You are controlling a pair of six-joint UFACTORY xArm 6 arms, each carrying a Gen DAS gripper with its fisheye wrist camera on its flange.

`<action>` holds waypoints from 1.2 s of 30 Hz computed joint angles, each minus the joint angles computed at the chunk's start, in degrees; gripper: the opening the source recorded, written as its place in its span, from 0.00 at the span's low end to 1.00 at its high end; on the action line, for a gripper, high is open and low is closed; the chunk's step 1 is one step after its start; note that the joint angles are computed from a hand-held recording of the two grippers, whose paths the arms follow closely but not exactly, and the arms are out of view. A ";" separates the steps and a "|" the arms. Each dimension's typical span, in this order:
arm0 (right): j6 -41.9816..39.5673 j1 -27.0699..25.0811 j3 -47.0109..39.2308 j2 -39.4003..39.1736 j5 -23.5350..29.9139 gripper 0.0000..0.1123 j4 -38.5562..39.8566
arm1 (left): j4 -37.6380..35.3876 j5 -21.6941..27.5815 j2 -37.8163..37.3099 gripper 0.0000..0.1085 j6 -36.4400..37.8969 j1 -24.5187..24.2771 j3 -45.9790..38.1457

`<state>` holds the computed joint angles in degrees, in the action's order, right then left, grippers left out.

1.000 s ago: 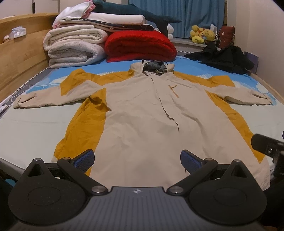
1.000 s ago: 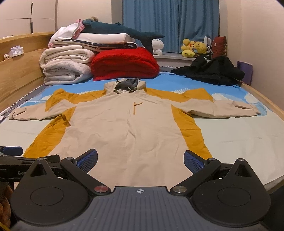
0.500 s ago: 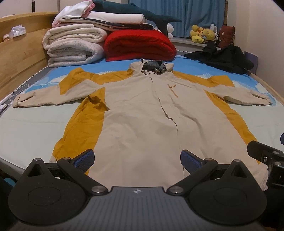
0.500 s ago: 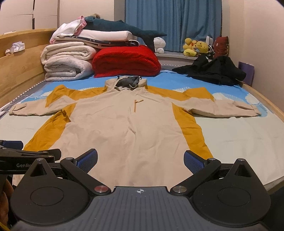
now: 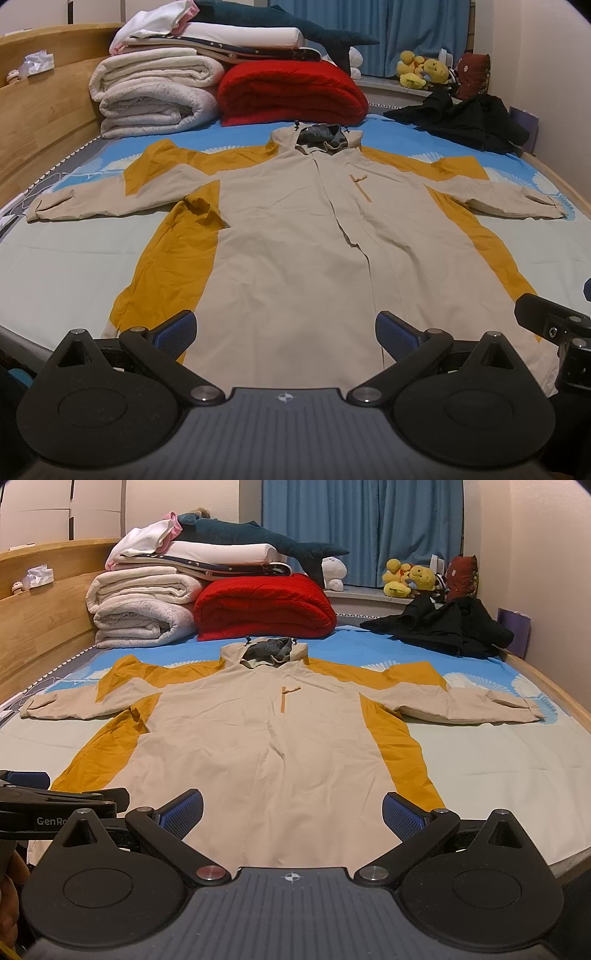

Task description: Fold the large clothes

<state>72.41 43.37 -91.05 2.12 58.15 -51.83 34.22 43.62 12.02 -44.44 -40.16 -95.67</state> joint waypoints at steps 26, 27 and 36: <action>0.42 0.11 -0.12 0.09 0.28 0.91 -0.23 | 0.23 -0.35 -0.44 0.95 -0.36 0.09 0.87; 0.42 0.11 -0.12 0.09 0.28 0.91 -0.23 | 0.12 -0.37 -0.40 0.95 -0.30 0.10 0.79; 0.79 0.21 -0.23 0.17 0.56 0.91 -0.68 | -0.45 -1.94 -0.80 0.95 0.02 0.36 1.58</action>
